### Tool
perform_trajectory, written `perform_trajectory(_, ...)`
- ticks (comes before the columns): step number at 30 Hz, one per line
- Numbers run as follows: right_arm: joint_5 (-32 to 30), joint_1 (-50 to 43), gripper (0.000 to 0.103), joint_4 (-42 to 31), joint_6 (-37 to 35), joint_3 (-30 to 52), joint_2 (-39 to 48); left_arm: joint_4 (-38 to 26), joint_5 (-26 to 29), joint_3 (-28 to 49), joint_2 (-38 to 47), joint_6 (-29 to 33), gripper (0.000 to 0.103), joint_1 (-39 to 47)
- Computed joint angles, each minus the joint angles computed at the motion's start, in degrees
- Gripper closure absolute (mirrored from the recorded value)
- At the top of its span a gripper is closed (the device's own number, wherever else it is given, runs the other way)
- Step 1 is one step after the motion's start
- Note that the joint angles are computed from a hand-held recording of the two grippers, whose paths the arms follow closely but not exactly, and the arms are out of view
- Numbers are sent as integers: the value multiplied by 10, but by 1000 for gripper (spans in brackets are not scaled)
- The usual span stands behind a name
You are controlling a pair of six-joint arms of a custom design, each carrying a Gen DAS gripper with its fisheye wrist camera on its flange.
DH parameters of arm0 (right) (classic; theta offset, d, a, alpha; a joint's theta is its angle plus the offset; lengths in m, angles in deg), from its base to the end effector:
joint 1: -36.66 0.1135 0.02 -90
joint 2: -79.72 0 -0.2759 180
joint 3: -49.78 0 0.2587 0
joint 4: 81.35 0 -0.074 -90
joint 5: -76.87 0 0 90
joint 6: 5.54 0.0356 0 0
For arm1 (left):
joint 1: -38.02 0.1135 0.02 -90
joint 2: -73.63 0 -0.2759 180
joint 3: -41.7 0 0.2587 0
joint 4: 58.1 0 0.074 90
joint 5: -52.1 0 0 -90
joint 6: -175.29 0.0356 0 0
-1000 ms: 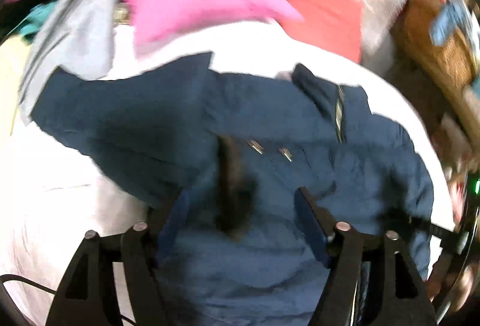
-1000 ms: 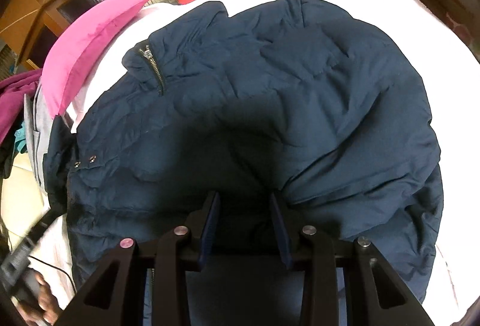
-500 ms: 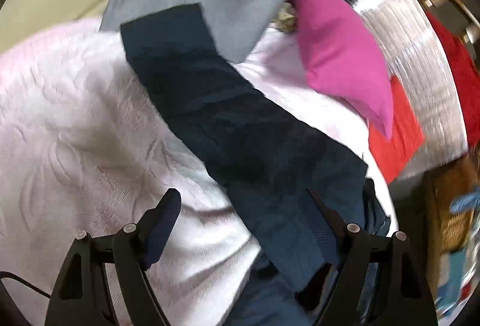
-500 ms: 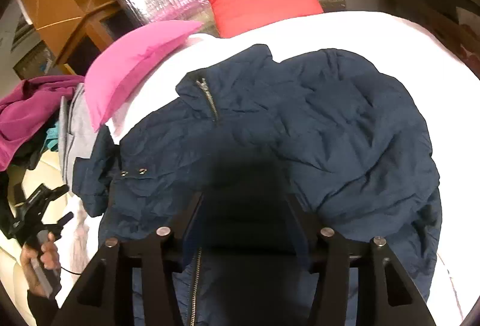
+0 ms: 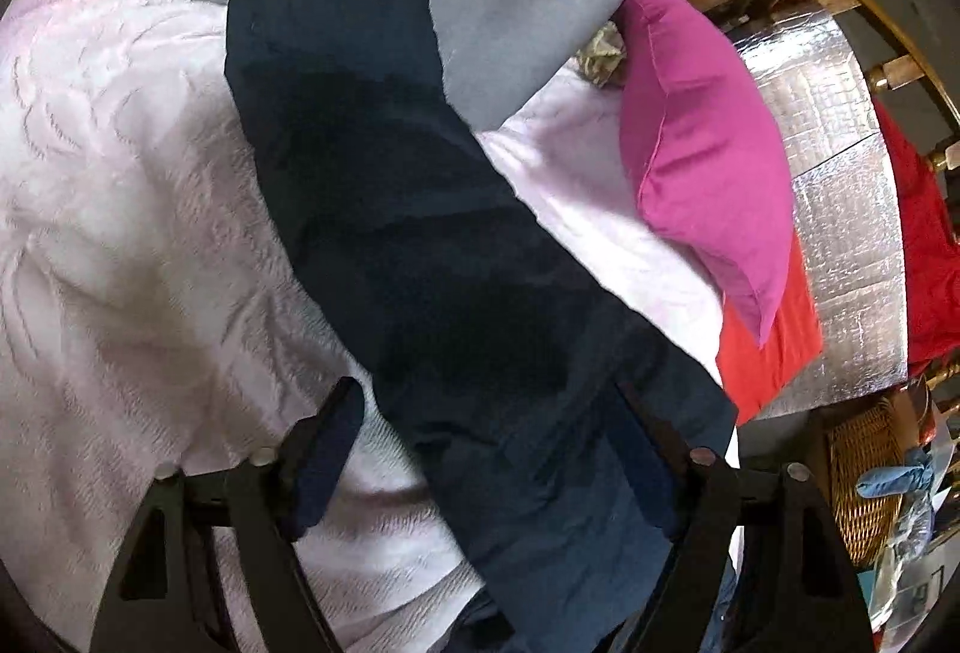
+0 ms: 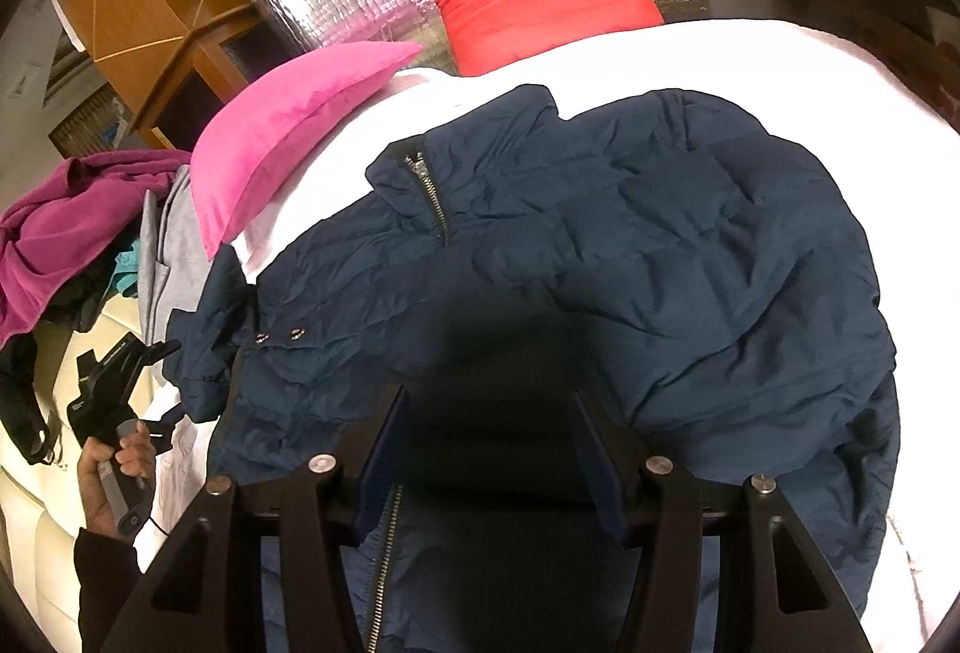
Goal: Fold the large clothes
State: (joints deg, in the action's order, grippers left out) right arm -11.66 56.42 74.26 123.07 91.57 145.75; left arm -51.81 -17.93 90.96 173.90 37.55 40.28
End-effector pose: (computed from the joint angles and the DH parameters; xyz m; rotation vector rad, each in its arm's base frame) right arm 0.2038 0.0722 0.1772 0.4156 2.4305 0.4264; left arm 0.3086 0.0000 0.1083 -0.8644 2.2755 -0.7856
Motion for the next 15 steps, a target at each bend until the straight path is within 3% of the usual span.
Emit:
perform_trajectory(2, -6, -9, 44, -2, 0, -8, -13, 1, -13, 10, 12, 7, 56, -5)
perform_trajectory(5, -11, -19, 44, -9, -5, -14, -30, -1, -34, 16, 22, 20, 74, -10)
perform_trajectory(10, -17, -32, 44, -11, -4, -25, -52, 19, -62, -4, -5, 36, 91, -19)
perform_trajectory(15, -10, -32, 44, -25, 0, -30, -80, 10, -126, -9, -73, 72, 94, -83)
